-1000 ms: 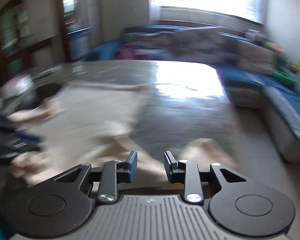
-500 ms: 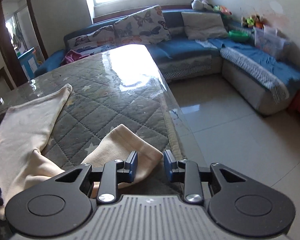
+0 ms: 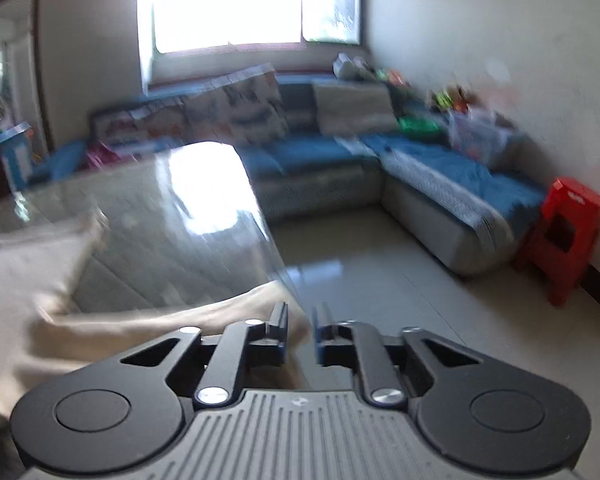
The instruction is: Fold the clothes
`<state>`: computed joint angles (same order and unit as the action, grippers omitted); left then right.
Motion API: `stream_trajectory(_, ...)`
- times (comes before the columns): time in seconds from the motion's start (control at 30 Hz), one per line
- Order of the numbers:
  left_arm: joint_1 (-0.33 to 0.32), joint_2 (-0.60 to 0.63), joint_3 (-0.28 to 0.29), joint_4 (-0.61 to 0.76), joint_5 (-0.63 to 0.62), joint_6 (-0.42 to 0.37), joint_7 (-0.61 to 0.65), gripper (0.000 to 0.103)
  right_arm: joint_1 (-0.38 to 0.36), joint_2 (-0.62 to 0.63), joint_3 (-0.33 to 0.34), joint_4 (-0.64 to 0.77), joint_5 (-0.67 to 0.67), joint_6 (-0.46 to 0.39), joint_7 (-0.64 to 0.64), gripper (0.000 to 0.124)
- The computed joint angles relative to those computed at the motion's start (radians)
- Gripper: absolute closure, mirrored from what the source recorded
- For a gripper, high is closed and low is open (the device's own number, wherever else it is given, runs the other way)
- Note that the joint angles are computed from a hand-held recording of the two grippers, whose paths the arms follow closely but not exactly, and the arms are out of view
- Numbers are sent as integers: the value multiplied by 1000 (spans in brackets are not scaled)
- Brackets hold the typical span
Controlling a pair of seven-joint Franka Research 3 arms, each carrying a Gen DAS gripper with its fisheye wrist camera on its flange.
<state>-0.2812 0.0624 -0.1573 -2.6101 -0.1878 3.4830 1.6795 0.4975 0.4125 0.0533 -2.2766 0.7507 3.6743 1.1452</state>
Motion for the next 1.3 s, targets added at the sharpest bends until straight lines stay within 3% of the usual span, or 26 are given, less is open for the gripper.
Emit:
stream_trajectory(0.1, 9, -7, -2, -4, 23, -6, -18, 79, 18, 10, -16, 13, 49, -26, -27, 108)
stream_trajectory(0.23, 10, -9, -5, -5, 18, -5, -16, 79, -87, -11, 67, -14, -164, -20, 98, 106)
stream_trajectory(0.33, 8, -9, -6, -8, 9, 2, -23, 79, -137, 10, 101, 33, -300, -109, 166, 105)
stream_trajectory(0.43, -1, -23, -6, -19, -46, 8, 3, 78, -71, 50, 37, 98, -280, -179, 166, 104)
stream_trajectory(0.6, -20, -57, -38, -15, -470, 62, 278, 78, 27, 92, -60, 168, -237, -234, 151, 104)
stream_trajectory(0.73, -30, -10, -51, 90, -935, 147, 673, 78, -57, 64, 31, 137, -324, -193, 163, 103)
stream_trajectory(0.83, -29, 44, -29, 175, -1127, 201, 853, 78, -130, 46, 113, 111, -408, -173, 197, 102)
stream_trajectory(1.0, -1, 124, -21, 276, -1248, 217, 998, 68, -217, 28, 210, 85, -555, -169, 265, 99)
stream_trajectory(1.1, 19, 151, -28, 291, -1257, 207, 1009, 68, -238, 20, 241, 77, -634, -173, 290, 93)
stream_trajectory(1.17, 32, 139, -29, 254, -1181, 194, 920, 68, -254, 18, 267, 78, -687, -181, 302, 93)
stream_trajectory(1.2, 35, 132, -25, 234, -1138, 187, 870, 72, -264, 19, 281, 80, -712, -185, 309, 93)
stream_trajectory(1.23, 37, 126, -19, 214, -1093, 182, 819, 85, -264, 19, 284, 81, -725, -187, 314, 93)
stream_trajectory(1.3, 37, 104, -5, 174, -1015, 176, 733, 95, -258, 22, 288, 88, -745, -194, 318, 93)
